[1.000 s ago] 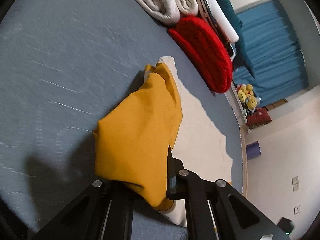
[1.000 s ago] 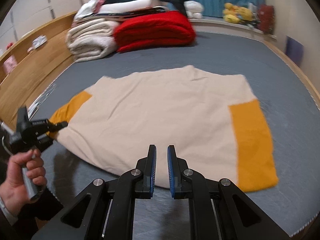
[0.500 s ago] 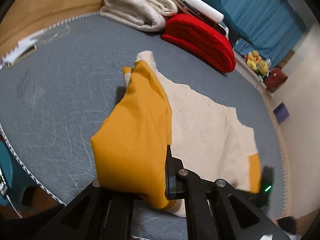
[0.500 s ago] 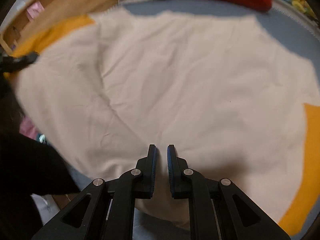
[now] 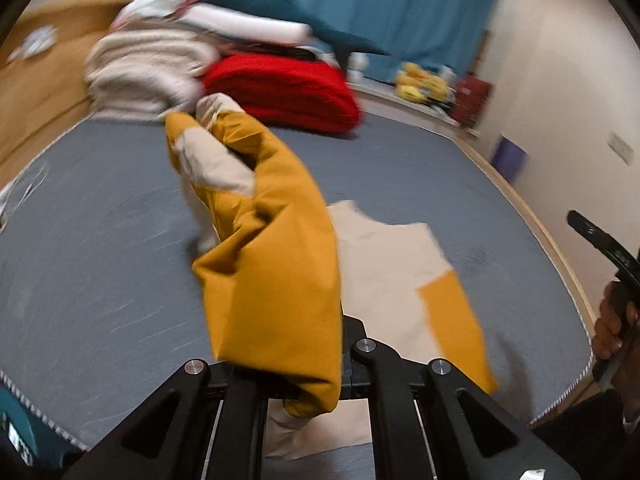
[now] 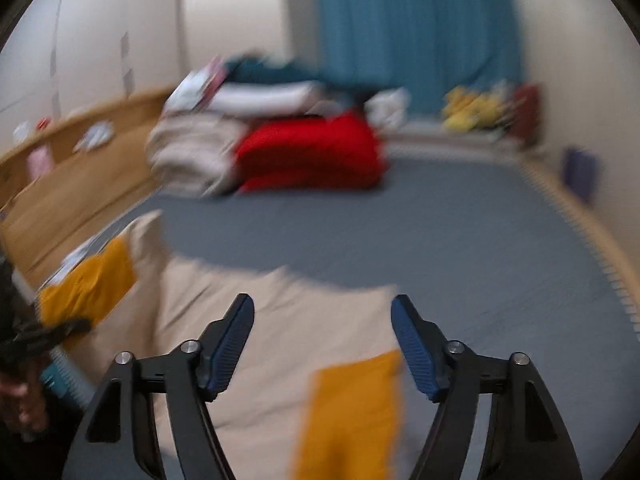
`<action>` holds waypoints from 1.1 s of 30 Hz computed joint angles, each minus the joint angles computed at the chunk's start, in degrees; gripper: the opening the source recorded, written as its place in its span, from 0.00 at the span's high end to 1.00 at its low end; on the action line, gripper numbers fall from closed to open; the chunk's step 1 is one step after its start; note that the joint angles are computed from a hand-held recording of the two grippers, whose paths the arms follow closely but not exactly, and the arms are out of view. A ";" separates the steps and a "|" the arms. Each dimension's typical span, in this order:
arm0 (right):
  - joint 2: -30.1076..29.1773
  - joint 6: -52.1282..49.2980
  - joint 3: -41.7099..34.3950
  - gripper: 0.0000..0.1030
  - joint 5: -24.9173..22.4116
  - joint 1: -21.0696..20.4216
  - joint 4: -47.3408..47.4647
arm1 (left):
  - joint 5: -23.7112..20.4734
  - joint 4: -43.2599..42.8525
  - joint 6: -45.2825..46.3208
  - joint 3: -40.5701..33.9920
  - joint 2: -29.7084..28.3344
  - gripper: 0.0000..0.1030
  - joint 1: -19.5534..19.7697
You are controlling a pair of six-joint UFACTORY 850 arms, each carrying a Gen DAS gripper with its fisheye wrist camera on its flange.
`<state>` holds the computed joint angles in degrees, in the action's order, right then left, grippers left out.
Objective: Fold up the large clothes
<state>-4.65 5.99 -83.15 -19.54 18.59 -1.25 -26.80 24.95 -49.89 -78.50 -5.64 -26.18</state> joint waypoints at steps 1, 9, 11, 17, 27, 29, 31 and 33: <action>1.00 1.63 1.41 0.30 0.63 -1.57 0.09 | -0.42 0.07 1.00 -2.62 -2.03 0.94 -1.58; 2.26 -6.02 4.67 0.33 -5.40 -9.82 13.32 | -7.36 -11.66 18.30 -23.85 -21.71 0.94 -11.54; 1.93 -6.94 4.53 0.33 -6.52 -10.88 15.01 | -10.18 -17.71 24.99 -27.99 -27.04 0.93 -12.76; 0.81 -15.31 3.62 0.33 -10.93 -14.84 26.69 | -14.16 -26.80 34.77 -28.78 -29.59 0.71 -12.57; -5.05 -26.04 0.27 0.33 -23.02 -13.59 41.69 | -10.84 -47.33 60.15 -11.01 -9.90 0.56 -4.45; -6.47 -24.78 -0.27 0.33 -24.68 -12.47 40.75 | -9.37 -42.34 56.34 -6.93 -7.13 0.56 -2.98; -7.85 -23.08 -0.83 0.33 -26.10 -11.27 38.88 | -7.50 -39.22 50.99 -3.07 -5.23 0.56 -1.60; -9.50 -20.65 -1.58 0.33 -27.67 -9.71 35.38 | -5.01 -41.83 48.29 1.01 -3.63 0.56 0.31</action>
